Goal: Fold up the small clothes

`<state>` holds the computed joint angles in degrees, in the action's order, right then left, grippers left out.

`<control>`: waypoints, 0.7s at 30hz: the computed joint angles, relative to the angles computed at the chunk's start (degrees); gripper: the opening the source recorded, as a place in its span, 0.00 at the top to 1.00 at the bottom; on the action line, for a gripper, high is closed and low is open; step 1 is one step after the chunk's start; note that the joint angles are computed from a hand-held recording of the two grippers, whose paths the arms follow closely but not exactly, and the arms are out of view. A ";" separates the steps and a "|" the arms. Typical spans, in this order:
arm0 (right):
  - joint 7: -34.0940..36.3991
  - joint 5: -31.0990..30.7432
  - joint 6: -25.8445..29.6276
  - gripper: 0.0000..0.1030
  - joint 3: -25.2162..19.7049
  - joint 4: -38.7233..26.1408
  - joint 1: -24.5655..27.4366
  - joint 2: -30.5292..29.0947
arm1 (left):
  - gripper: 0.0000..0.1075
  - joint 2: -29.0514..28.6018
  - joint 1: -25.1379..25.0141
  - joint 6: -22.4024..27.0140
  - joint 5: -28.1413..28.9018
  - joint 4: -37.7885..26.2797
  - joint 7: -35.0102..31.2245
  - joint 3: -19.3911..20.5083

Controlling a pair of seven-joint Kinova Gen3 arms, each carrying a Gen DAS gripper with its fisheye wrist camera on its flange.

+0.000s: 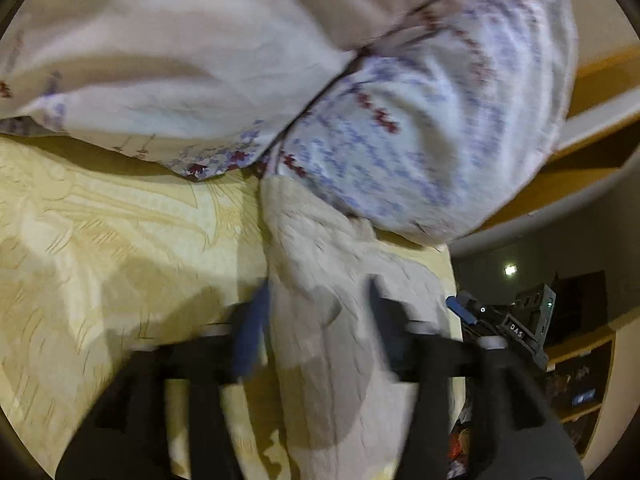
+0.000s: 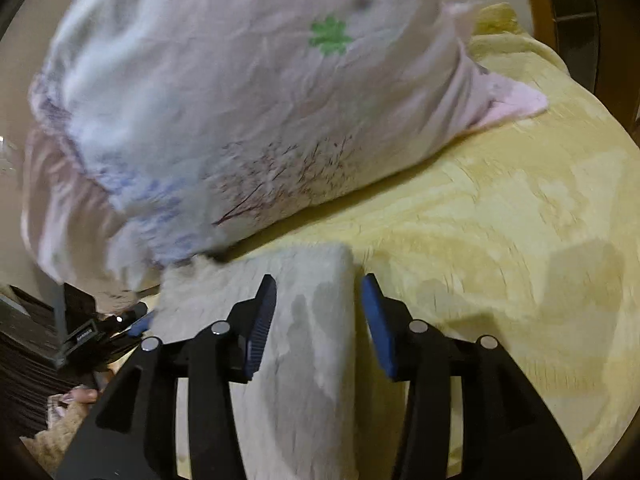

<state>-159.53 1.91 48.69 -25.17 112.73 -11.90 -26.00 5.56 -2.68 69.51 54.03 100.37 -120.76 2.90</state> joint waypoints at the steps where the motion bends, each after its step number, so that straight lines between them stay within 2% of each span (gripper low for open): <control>1: -0.43 -1.06 0.33 0.56 -0.12 0.51 -0.73 -1.26 | 0.42 -0.72 -0.20 0.77 0.05 0.41 -1.05 -0.06; 4: -1.39 -3.37 1.01 0.56 -1.67 1.49 -1.66 -2.11 | 0.42 -2.80 0.46 3.65 -2.09 1.40 -2.56 -0.04; 5: -1.82 -3.87 1.02 0.60 -2.28 1.80 -1.80 -2.09 | 0.42 -3.08 1.00 3.83 -2.84 1.70 -2.63 0.06; 6: -2.60 -3.98 0.99 0.82 -3.23 1.88 -1.45 -2.06 | 0.42 -3.26 1.58 3.62 -3.67 1.96 -2.40 0.19; 7: -3.99 -3.63 0.45 0.91 -4.91 2.22 -0.75 -1.93 | 0.42 -3.49 2.46 2.71 -5.39 1.99 -1.26 0.53; 10: -7.88 0.12 3.99 0.92 -10.47 -0.11 3.00 -0.97 | 0.43 -2.66 3.79 2.25 -7.66 1.57 0.79 0.81; 13: -9.77 3.58 7.26 0.93 -12.44 -1.95 4.16 1.20 | 0.43 -2.44 5.01 0.66 -9.01 1.23 2.43 1.32; 16: -11.36 4.89 8.32 0.93 -11.63 -1.99 2.71 3.57 | 0.42 -2.33 5.90 -0.59 -9.96 1.31 3.60 1.65; 19: -13.56 3.23 4.94 0.91 -8.15 1.28 -0.68 3.17 | 0.41 -2.35 5.74 -0.65 -8.35 2.43 4.39 1.37; 21: -14.57 2.58 4.10 0.81 -7.09 1.98 -1.57 1.10 | 0.41 -3.01 5.11 0.10 -7.15 3.25 3.77 0.83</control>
